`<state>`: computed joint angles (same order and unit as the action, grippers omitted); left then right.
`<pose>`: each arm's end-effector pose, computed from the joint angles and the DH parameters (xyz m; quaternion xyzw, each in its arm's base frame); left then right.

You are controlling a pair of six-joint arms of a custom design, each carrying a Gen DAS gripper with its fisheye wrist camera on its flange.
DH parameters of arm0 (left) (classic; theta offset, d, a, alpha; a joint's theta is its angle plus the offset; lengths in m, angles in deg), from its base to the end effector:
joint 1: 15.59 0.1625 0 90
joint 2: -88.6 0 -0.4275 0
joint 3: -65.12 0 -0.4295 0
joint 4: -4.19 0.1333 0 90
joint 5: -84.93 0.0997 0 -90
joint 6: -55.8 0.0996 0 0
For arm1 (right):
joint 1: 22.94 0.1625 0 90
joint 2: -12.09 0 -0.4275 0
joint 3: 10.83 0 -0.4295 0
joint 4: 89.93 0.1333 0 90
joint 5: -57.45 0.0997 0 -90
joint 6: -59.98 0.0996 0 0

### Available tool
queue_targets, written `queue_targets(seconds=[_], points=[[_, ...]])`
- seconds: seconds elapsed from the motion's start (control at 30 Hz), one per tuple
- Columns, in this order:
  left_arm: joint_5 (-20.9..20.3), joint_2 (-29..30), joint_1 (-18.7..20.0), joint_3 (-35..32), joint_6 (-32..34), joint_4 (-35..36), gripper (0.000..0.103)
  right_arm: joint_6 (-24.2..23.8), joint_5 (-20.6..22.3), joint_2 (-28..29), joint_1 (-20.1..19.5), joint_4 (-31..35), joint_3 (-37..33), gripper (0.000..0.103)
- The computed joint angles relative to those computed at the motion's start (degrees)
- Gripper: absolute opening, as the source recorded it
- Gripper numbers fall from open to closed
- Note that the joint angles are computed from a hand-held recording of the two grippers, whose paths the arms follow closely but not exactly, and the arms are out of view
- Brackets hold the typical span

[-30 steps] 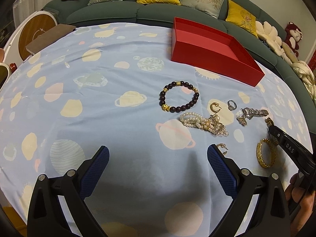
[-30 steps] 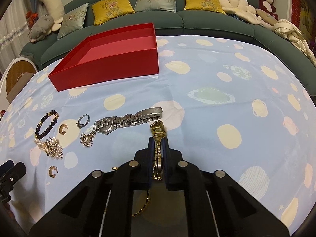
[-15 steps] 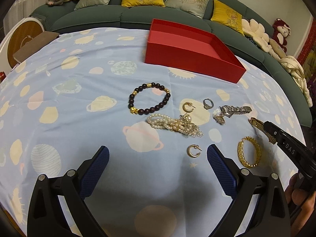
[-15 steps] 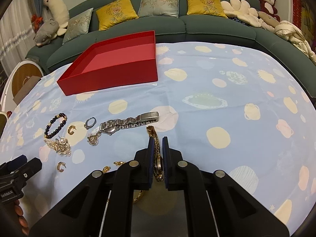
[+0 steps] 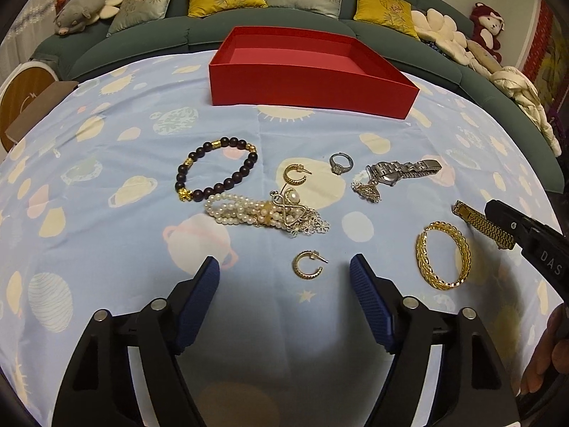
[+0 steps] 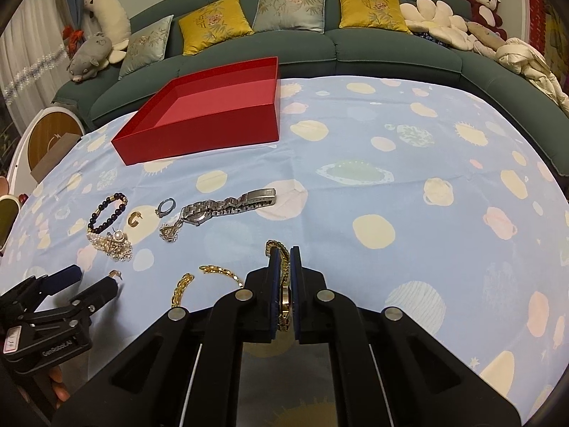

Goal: Organize jewelry
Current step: 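Grasp the gold hoop earring with the left tool while the right tool holds the watch, then carry the earring and watch in both tools over the red box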

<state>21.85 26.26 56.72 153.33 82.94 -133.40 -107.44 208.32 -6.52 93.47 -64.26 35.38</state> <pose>-0.0459 -0.7310 0.3081 0.3237 0.8997 -0.1638 0.2429 0.3683 -0.6376 0.0015 -0.0599 -0.8316 0.4165 0.3625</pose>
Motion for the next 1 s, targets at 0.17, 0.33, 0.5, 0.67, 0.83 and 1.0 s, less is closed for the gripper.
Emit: queue_targets(seconds=[0.17,0.33,0.5,0.67,0.83,1.0], points=[[0.08,0.13,-0.08,0.76,1.35,-2.14,0.052,0.22,-0.1,-0.99,-0.12,-0.85,1.46,0.005],[-1.05,-0.19,0.05,0.98,2.44,-1.98,0.022,0.45,-0.1,-1.75,-0.04,-1.51,2.56,0.005],[-1.37,-0.42,-0.12,1.19,2.74,-1.47,0.011,-0.34,-0.38,-2.07,0.18,-2.24,2.78,0.005],[-3.05,-1.39,-0.25,1.57,2.48,-0.95,0.011,-1.11,-0.57,-2.46,0.57,-3.16,3.01,0.005],[-6.83,-2.85,-0.15,0.24,0.63,1.43,0.011,-2.73,-0.56,-3.02,1.19,-4.9,3.16,0.005],[-8.88,-3.76,-0.09,-1.77,-0.58,1.69,0.011,-5.93,-0.51,-4.17,2.04,-8.53,3.57,0.005]])
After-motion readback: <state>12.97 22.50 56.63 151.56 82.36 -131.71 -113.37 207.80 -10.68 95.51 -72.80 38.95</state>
